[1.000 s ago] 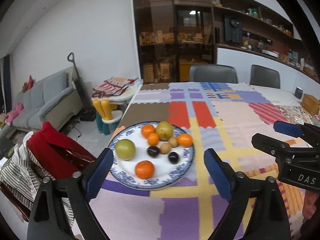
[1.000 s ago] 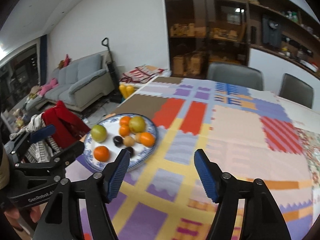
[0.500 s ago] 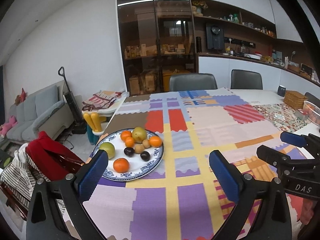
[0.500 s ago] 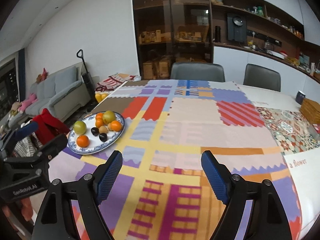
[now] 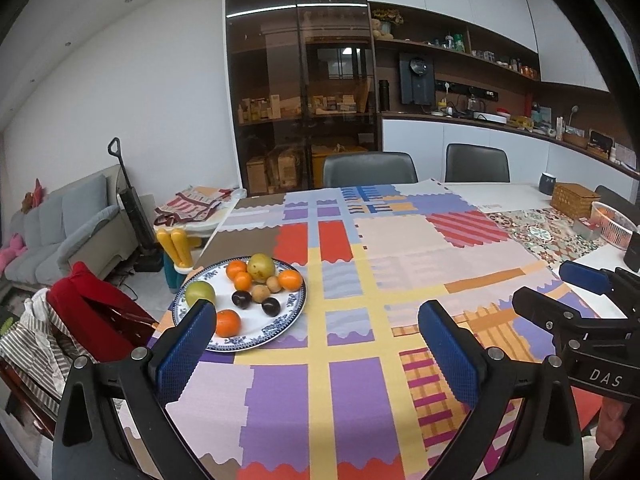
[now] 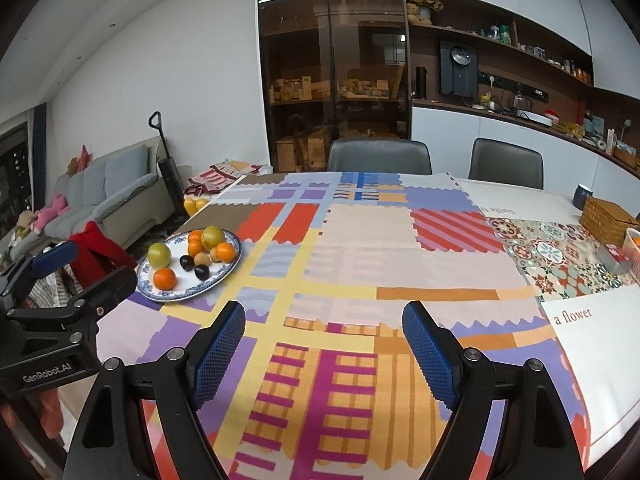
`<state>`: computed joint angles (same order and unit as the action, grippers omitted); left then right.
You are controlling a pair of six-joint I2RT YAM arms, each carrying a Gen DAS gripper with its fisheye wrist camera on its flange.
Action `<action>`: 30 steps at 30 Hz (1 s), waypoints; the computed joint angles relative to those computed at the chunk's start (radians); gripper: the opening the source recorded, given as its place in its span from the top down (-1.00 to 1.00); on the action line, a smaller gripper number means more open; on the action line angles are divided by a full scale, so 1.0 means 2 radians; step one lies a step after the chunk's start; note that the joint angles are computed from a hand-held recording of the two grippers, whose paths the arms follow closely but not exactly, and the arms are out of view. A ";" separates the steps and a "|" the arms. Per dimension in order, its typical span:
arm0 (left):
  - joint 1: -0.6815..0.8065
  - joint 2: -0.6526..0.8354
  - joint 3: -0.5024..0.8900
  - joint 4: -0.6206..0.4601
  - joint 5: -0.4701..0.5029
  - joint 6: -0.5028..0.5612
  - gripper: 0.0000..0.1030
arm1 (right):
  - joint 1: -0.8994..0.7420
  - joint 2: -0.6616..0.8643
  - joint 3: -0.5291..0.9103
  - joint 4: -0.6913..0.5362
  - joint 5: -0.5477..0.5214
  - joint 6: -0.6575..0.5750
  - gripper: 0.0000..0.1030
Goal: Organize fruits
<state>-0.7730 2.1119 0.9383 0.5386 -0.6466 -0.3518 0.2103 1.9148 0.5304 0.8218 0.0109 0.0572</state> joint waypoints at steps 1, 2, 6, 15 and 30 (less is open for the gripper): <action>0.001 0.000 -0.001 -0.001 0.002 -0.001 -0.99 | 0.000 -0.002 -0.003 0.002 0.002 0.000 -0.58; 0.001 0.000 -0.001 -0.001 0.004 -0.003 -0.99 | 0.001 -0.003 -0.004 0.004 0.004 -0.001 -0.58; 0.002 0.000 -0.001 -0.003 0.009 -0.004 -1.00 | 0.001 -0.005 -0.007 0.006 0.006 -0.004 -0.58; 0.004 0.005 0.006 -0.013 0.014 -0.009 -1.00 | 0.001 -0.007 -0.007 0.002 0.005 -0.002 -0.58; 0.006 0.004 0.003 -0.008 0.016 -0.005 -1.00 | -0.002 -0.006 -0.004 -0.003 -0.001 -0.002 -0.58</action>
